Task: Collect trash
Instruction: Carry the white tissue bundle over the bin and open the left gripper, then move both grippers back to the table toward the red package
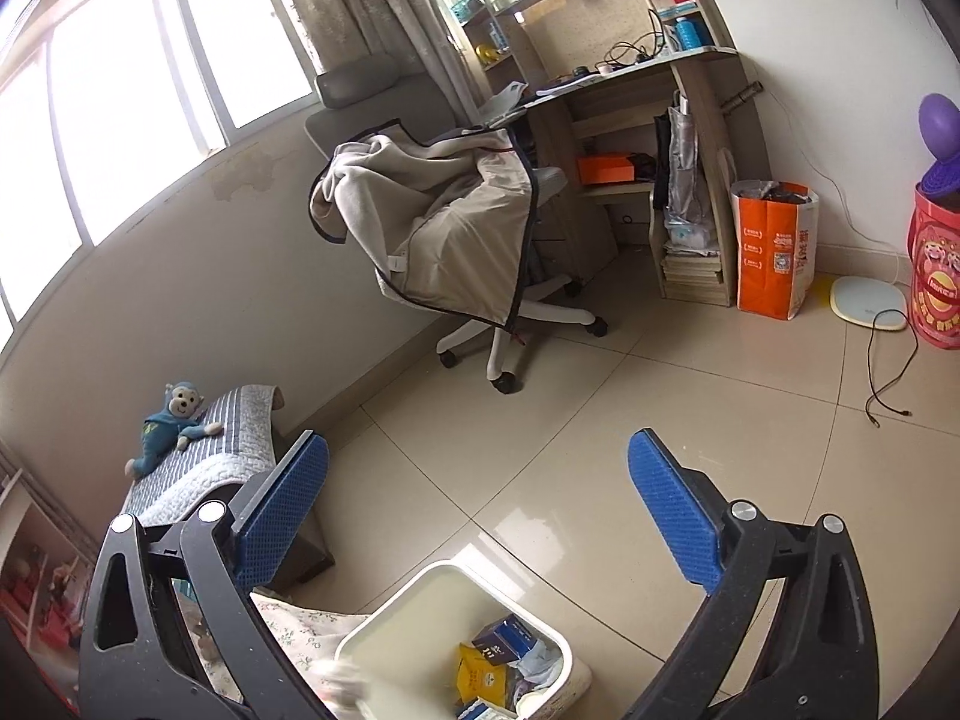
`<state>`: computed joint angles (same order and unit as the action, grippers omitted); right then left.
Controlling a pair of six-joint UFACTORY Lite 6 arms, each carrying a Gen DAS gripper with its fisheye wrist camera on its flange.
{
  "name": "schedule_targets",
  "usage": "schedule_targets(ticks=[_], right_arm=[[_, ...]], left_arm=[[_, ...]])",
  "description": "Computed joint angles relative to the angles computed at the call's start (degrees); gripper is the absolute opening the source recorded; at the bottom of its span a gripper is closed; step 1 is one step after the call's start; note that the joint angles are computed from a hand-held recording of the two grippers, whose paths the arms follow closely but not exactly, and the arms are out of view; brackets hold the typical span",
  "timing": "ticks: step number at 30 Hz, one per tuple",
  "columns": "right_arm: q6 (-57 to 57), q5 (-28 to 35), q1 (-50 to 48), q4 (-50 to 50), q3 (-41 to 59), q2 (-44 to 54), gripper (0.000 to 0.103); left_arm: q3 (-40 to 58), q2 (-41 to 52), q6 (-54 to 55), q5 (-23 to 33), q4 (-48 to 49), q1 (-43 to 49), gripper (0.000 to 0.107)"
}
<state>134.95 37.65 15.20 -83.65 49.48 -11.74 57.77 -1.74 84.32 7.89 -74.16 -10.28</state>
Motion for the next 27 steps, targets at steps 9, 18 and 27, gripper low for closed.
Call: schedule_targets(ticks=[9, 18, 27], right_arm=[[-2.9, 4.1, 7.4, -1.2, 4.9, 5.1, 0.096], [-11.7, 19.0, 25.7, 0.0, 19.9, 16.4, 0.096], [-20.4, 33.4, 39.3, -0.1, 44.1, 39.2, 0.096]], left_arm=[[0.5, -6.3, -19.7, 1.3, 20.2, 6.7, 0.091], [1.0, -9.9, 1.1, 6.7, 2.8, 23.0, 0.094], [11.9, 2.7, 14.6, 16.7, -9.6, 42.5, 0.096]])
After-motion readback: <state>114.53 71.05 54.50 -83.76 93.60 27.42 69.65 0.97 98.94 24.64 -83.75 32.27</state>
